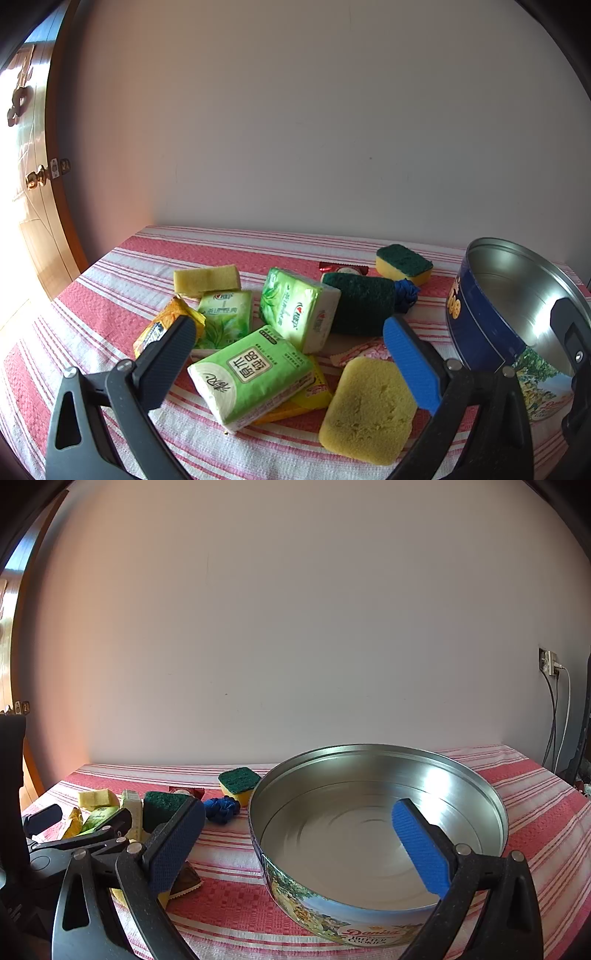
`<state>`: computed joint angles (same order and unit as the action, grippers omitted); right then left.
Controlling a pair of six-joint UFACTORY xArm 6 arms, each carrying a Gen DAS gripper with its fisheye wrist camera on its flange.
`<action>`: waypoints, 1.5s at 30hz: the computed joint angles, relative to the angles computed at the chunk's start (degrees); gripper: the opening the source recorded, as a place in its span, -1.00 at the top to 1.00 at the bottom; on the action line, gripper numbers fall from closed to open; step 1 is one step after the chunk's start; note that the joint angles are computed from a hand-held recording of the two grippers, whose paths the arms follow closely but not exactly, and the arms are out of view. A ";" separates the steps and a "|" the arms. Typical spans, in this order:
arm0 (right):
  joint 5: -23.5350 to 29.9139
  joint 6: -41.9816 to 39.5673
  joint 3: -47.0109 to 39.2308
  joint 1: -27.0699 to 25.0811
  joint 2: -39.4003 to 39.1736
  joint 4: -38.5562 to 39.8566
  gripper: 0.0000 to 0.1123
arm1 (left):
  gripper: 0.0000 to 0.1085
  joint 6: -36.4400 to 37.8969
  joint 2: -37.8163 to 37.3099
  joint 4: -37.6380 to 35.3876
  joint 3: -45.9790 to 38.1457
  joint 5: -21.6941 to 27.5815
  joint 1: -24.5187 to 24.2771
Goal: Organize objects
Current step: 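Grasp the yellow sponge with the right gripper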
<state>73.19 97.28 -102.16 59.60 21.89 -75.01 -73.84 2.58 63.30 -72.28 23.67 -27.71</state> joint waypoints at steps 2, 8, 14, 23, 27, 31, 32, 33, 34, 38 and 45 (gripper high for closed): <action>-0.04 -0.10 -0.21 0.01 0.20 0.03 -0.82 | -0.89 0.05 0.05 -0.07 -0.07 0.08 -0.03; 0.44 -0.50 -0.71 0.47 0.31 0.36 -0.82 | -0.89 0.35 0.07 -0.79 0.03 0.43 -0.37; 0.18 -0.63 -0.40 0.41 0.03 0.38 -0.82 | -0.89 2.67 0.22 -3.32 -0.06 0.37 -0.19; -4.35 -2.11 0.74 -0.09 -0.60 -0.13 -0.82 | -0.89 3.07 -1.88 -0.16 0.13 3.94 2.78; -9.70 -4.99 -1.11 -1.14 0.77 1.85 -0.81 | -0.89 0.60 -3.29 1.24 0.97 4.54 5.86; -17.87 -8.16 -3.47 -2.91 2.52 6.99 -0.72 | -0.89 3.06 -4.55 -0.56 2.65 3.72 8.68; -19.09 -9.96 -4.59 -3.28 3.33 9.11 -0.71 | -0.89 4.53 -4.67 -1.46 3.06 3.71 9.26; -19.95 -12.20 -6.68 -3.49 4.94 11.80 -0.70 | -0.89 6.19 -4.73 -2.94 3.45 3.41 9.77; -20.53 -14.23 -8.65 -3.65 6.44 14.13 -0.69 | -0.89 8.81 -4.92 -5.98 4.19 1.95 10.53; -18.99 -25.43 -19.52 -3.92 14.14 23.63 -0.61 | -0.89 24.23 -5.36 -26.76 7.72 -9.10 12.78; -10.99 -41.51 -43.99 -4.62 29.72 39.52 -0.13 | -0.89 38.64 -3.55 -36.13 6.92 -9.92 8.97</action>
